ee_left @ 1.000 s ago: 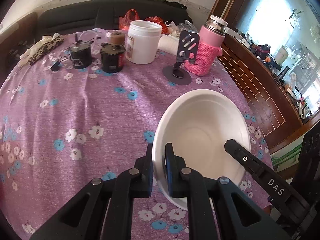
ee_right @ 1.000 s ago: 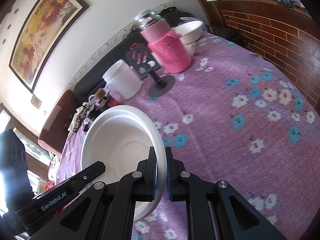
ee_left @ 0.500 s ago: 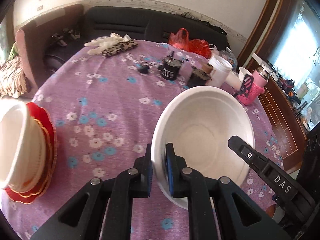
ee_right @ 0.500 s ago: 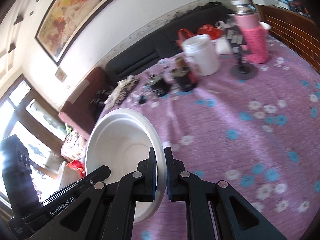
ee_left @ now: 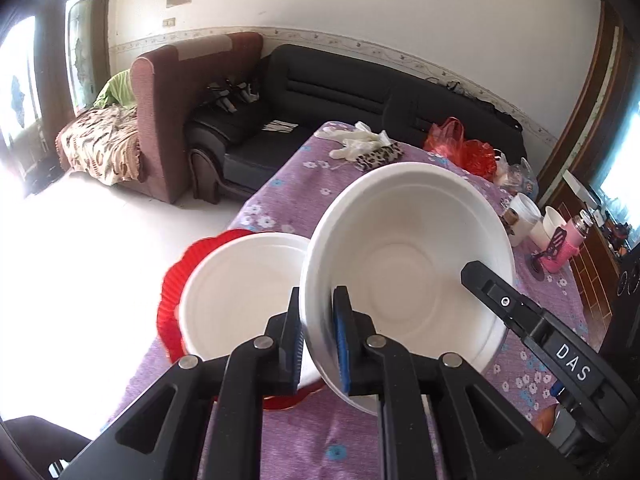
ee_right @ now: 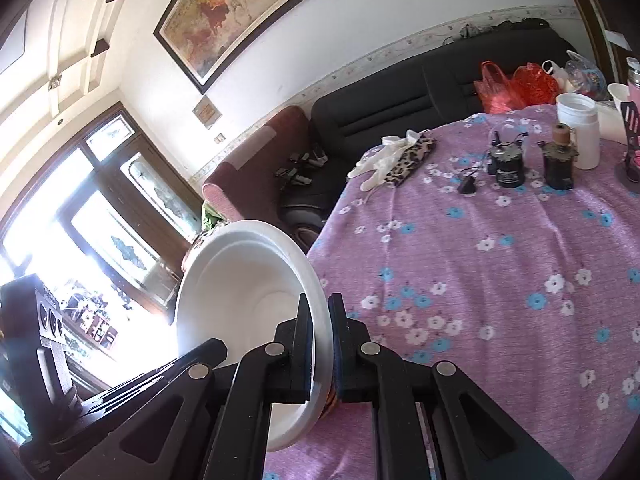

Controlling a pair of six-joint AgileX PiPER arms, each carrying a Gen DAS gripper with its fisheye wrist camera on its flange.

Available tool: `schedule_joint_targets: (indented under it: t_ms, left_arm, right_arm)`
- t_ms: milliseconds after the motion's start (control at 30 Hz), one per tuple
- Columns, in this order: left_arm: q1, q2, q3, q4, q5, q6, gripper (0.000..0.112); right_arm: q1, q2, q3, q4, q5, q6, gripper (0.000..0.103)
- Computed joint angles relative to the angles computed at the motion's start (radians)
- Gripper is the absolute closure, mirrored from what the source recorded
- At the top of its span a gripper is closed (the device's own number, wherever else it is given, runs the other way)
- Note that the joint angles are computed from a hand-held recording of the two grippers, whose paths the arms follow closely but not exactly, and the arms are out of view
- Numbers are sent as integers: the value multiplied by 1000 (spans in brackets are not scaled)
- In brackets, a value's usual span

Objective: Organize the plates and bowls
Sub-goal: 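Lift the small white bowl and carry it over the stack, then lower the small white bowl onto the stack and open both grippers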

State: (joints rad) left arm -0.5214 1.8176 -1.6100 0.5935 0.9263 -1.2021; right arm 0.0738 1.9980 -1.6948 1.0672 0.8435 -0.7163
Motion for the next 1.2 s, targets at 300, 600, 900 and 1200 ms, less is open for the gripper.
schedule_joint_targets:
  t_ms: [300, 600, 900, 1200]
  left_arm:
    - [157, -64, 170, -77, -79, 75, 97]
    - [241, -22, 198, -170, -142, 169, 93]
    - [211, 15, 157, -41, -21, 96, 55]
    - [226, 21, 150, -33, 17, 109, 54]
  right_arm:
    - [193, 79, -59, -104, -120, 121, 94]
    - [294, 106, -75, -307, -229, 244, 93]
    - [380, 76, -33, -620, -386, 421, 91]
    - [410, 74, -32, -773, -414, 518, 66]
